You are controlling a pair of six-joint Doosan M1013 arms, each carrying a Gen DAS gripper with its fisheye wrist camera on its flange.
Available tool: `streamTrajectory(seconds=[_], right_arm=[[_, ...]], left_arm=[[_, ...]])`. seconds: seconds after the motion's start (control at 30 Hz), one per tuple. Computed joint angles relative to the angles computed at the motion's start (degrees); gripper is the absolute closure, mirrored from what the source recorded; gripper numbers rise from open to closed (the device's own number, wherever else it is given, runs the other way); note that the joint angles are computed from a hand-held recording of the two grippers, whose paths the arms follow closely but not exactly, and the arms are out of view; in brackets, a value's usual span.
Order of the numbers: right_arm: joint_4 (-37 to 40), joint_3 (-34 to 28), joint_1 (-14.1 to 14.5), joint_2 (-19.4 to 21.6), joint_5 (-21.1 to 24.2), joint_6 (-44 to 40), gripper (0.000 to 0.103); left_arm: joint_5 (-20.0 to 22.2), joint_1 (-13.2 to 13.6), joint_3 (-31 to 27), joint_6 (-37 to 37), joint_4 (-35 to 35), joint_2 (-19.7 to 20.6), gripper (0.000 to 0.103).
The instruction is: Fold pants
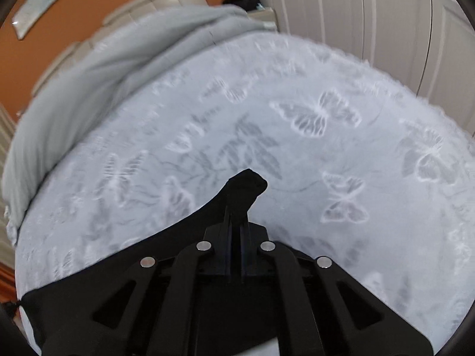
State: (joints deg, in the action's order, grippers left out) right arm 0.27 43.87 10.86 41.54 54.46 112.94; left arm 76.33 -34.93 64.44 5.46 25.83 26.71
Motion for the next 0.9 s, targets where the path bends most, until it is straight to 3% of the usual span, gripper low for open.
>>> streamTrajectory(seconds=[0.23,0.43,0.63,0.77,0.83,0.87,0.9], right_arm=[[6.98,17.74,-1.48,-13.42,-11.28,-11.81,0.101],[7.96,31.27,-2.85,-22.27,-14.24,-18.94,0.101],[8.67,41.99,-4.37,-27.00,-15.08,-18.43,0.101],[8.23,46.29,-4.68,-28.27,-14.83,-16.29,0.095],[7.36,47.20,-4.82,-28.82,-14.21,-13.68,0.083],[7.29,47.98,-4.88,-29.62,-14.84,-12.65,0.080],[7.11,48.81,-4.89,-30.63,-15.86,-11.68,0.066]], left_arm=[[-3.76,-6.53,7.61,-3.28,3.31,-8.25,0.100],[-4.41,-13.30,16.06,-9.37,3.64,-14.85,0.100],[-6.68,-17.73,22.77,-15.64,-0.36,-17.51,0.100],[-12.66,-19.56,26.73,-22.74,0.26,-19.19,0.099],[-14.23,-20.33,27.69,-26.50,2.07,-19.70,0.090],[-14.92,-20.66,28.18,-28.94,3.13,-20.04,0.067],[-15.46,-21.01,28.65,-32.11,4.60,-20.40,0.042]])
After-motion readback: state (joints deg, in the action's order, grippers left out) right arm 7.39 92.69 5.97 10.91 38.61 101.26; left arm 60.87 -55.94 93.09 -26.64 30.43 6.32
